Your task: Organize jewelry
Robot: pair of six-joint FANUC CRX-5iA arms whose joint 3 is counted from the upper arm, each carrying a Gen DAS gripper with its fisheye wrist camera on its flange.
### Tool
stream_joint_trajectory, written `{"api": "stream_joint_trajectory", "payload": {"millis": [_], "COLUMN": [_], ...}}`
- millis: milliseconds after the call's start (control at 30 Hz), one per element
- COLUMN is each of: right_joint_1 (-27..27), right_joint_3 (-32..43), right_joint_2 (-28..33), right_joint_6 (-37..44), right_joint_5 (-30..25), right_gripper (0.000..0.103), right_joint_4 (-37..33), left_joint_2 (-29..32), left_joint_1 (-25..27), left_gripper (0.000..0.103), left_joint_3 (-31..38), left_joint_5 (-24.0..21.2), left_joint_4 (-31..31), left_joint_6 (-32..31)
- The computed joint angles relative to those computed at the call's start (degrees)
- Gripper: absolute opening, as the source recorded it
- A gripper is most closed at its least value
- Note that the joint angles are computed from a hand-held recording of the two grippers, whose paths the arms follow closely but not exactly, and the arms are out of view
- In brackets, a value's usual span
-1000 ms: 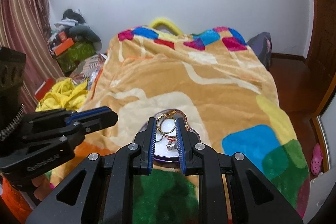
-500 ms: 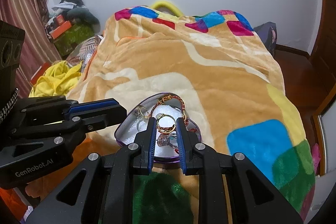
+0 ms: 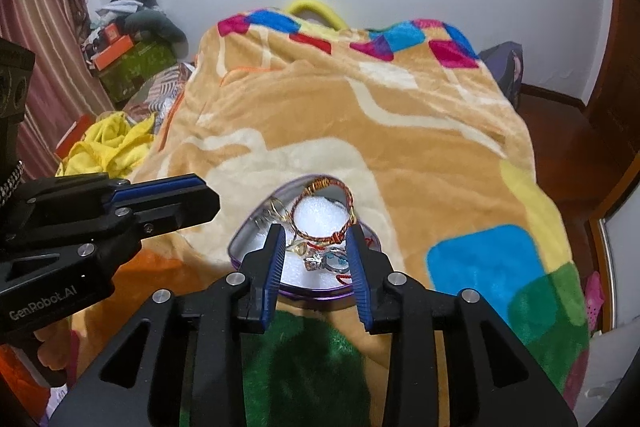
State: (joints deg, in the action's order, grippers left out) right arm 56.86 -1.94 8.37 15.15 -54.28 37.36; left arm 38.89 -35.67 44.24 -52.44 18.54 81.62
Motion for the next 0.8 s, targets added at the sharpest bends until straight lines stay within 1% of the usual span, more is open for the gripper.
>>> {"api": "stream_joint_trajectory", "payload": {"millis": [100,200,367,433,533,600,633,667,733,767,800], "right_joint_1": [1.2,2.9,7.1,8.8,12.0,13.7,15.0,15.8,17.3,18.0,18.6], "right_joint_3": [-0.4,-1.3,-3.3,-3.7,-4.4,-4.5,-4.4,-4.2,-3.9,-3.6,-3.2], "right_joint_2": [-1.0,-2.6,-5.9,-6.8,-8.1,-8.1,-8.0,-7.8,-7.2,-6.7,-6.2], "right_joint_6": [-2.3,-5.4,-12.5,-15.2,-19.2,-21.1,-22.1,-22.7,-23.6,-23.9,-24.1], "right_joint_5": [-1.4,-3.0,-6.8,-8.6,-11.8,-14.2,-16.4,-17.7,-20.2,-21.6,-22.8], "right_gripper": [0.028,0.028,0.028,0.028,0.028,0.028,0.028,0.029,0.031,0.036,0.039], "right_joint_4": [3.4,8.2,19.3,23.7,31.0,35.0,37.5,39.0,41.7,43.1,44.2], "left_joint_2": [-2.8,-6.7,-14.3,-17.5,-22.0,-25.0,-26.3,-28.0,-30.3,-31.1,-32.1], "left_joint_1": [-0.3,-0.9,-2.3,-2.7,-3.5,-4.3,-4.7,-5.4,-6.6,-7.2,-7.8], "left_gripper": [0.016,0.016,0.017,0.025,0.03,0.032,0.036,0.038,0.05,0.054,0.061], "left_joint_3": [-2.4,-5.7,-11.9,-14.9,-18.9,-21.1,-21.9,-22.8,-23.8,-24.0,-24.3], "left_joint_5": [2.1,5.5,12.5,15.7,20.5,23.3,24.4,25.6,26.9,27.1,27.2], "left_joint_4": [-1.5,-3.4,-7.9,-9.1,-11.8,-15.8,-17.8,-21.7,-28.3,-31.2,-34.4], "left_joint_6": [0.6,1.3,4.0,5.0,7.4,10.3,11.9,15.2,21.3,24.1,27.2]}}
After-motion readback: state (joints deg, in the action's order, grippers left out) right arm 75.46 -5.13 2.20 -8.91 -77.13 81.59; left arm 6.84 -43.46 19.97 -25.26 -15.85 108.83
